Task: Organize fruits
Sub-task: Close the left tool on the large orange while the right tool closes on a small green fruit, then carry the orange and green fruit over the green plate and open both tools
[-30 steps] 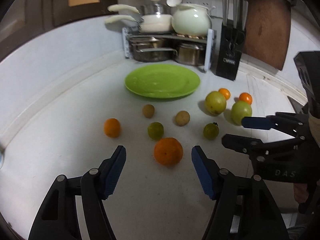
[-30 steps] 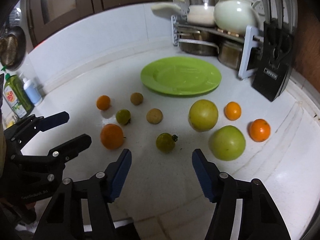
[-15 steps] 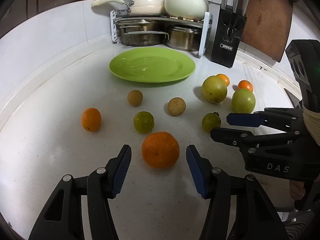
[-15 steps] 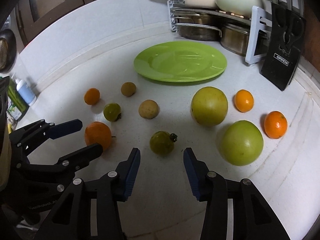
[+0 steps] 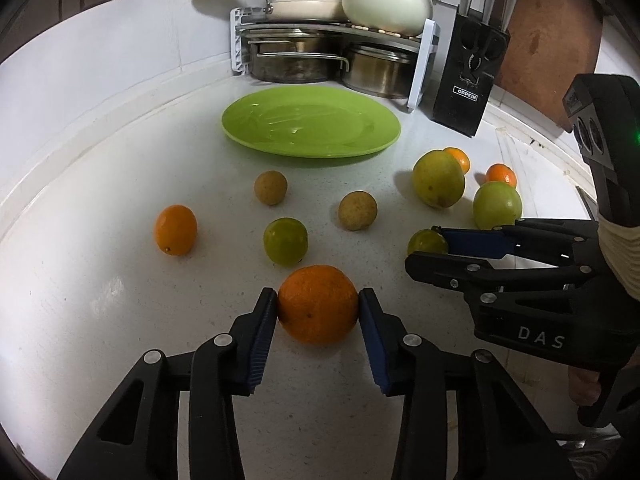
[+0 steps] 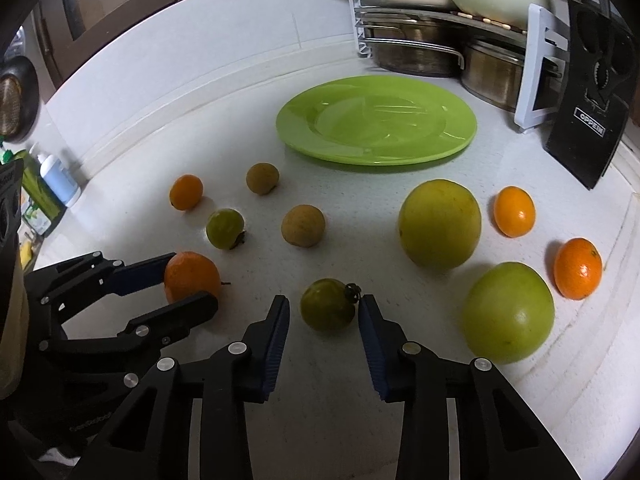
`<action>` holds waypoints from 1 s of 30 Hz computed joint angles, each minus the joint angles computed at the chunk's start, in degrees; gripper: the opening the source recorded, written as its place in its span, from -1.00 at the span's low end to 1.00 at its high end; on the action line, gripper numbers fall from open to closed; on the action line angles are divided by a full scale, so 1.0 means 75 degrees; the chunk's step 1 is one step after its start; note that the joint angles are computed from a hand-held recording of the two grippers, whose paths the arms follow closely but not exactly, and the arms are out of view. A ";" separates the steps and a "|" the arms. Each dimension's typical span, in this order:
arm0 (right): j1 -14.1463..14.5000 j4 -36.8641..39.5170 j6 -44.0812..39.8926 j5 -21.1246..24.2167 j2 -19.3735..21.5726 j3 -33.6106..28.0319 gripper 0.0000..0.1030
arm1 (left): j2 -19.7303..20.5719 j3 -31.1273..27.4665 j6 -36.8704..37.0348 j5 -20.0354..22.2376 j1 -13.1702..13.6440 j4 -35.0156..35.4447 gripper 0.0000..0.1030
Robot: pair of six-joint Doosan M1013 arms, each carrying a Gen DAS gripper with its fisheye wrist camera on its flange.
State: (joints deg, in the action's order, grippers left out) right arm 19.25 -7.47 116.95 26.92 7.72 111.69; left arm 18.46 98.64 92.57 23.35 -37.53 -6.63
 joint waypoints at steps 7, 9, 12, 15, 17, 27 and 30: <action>-0.0007 -0.0062 -0.0108 -0.0017 0.0035 -0.0014 -0.42 | -0.0034 0.0020 -0.0598 -0.0011 -0.0032 0.0422 -0.20; -0.0008 -0.0058 -0.0107 -0.0054 0.0006 0.0001 -0.42 | -0.0055 0.0033 -0.0732 -0.0053 -0.0032 0.0505 -0.20; 0.0012 -0.0143 -0.0052 -0.0078 -0.0066 0.0015 -0.42 | -0.0086 0.0032 -0.0953 -0.0105 -0.0053 0.0699 -0.20; 0.0030 -0.0305 0.0114 -0.0095 -0.0147 0.0000 -0.42 | -0.0115 -0.0002 -0.1162 -0.0126 -0.0079 0.0911 -0.20; 0.0029 -0.0359 0.0173 -0.0107 -0.0200 -0.0018 -0.42 | -0.0141 -0.0030 -0.1193 -0.0183 -0.0083 0.0941 -0.20; -0.0012 -0.1391 0.0962 -0.0147 -0.0425 -0.0219 -0.42 | -0.0170 -0.0380 -0.1395 -0.0562 -0.0107 0.1437 -0.20; -0.0052 -0.1775 0.1186 -0.0127 -0.0408 -0.0352 -0.42 | -0.0089 -0.0581 -0.1334 -0.0572 -0.0106 0.1421 -0.20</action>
